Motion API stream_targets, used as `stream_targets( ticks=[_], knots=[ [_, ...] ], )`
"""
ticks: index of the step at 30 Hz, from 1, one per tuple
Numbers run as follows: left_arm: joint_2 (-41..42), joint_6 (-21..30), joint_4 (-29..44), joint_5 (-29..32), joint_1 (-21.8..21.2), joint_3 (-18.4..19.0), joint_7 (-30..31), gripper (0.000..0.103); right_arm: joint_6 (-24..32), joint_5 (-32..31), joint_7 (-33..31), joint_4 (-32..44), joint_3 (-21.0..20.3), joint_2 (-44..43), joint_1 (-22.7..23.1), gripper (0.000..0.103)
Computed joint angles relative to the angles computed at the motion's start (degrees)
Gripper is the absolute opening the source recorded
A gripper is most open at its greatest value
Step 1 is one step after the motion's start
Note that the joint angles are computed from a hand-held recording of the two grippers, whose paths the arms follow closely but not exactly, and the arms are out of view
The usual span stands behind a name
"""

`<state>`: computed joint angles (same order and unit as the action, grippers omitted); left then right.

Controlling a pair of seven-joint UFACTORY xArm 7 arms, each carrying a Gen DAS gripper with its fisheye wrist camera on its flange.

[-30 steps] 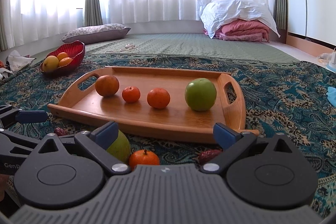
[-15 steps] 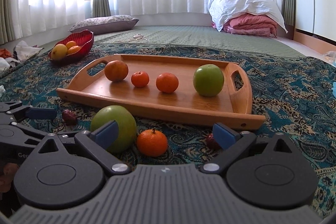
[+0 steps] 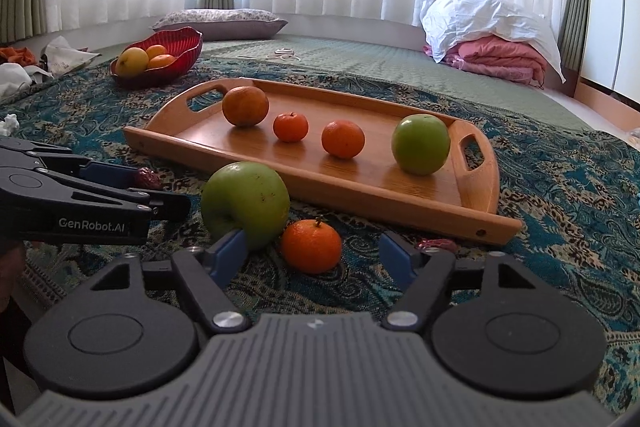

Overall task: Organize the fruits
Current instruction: 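Close the right tool on a tangerine while the left tool grasps a dried red date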

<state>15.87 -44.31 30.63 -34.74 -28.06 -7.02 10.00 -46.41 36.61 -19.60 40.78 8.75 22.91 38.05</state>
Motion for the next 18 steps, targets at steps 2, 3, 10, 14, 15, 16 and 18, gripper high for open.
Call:
stream_targets(
  ticks=[2,3,10,14,15,16,18],
  knots=[
    [0.15,0.12,0.21,-0.41,-0.08,0.09,0.11,0.051,0.36,0.04,0.01,-0.01,-0.02,-0.12,-0.07,0.071],
    [0.26,0.04,0.31,-0.56,-0.12,0.11,0.07,0.051,0.61,0.16,-0.1,0.02,-0.05,-0.18,-0.04,0.068],
    [0.75,-0.07,0.86,-1.05,-0.12,0.25,-0.14,0.047,3.05,3.53,-1.23,1.27,-0.34,0.15,0.51,0.048],
    [0.95,-0.06,1.04,-0.61,0.02,0.39,-0.09,0.045,3.48,2.82,-0.08,1.59,-0.5,0.26,0.35,0.047],
    [1.04,0.03,1.16,-0.48,0.07,0.41,-0.1,0.045,3.7,2.8,-0.05,1.82,-0.6,0.38,0.39,0.046],
    [1.13,0.07,1.27,-0.32,0.14,0.45,-0.15,0.042,3.97,2.8,0.0,2.06,-0.7,0.51,0.42,0.046],
    [1.34,0.1,1.48,-0.09,0.13,0.48,-0.14,0.037,4.46,2.82,0.27,2.54,-0.87,0.79,0.45,0.045]
  ],
)
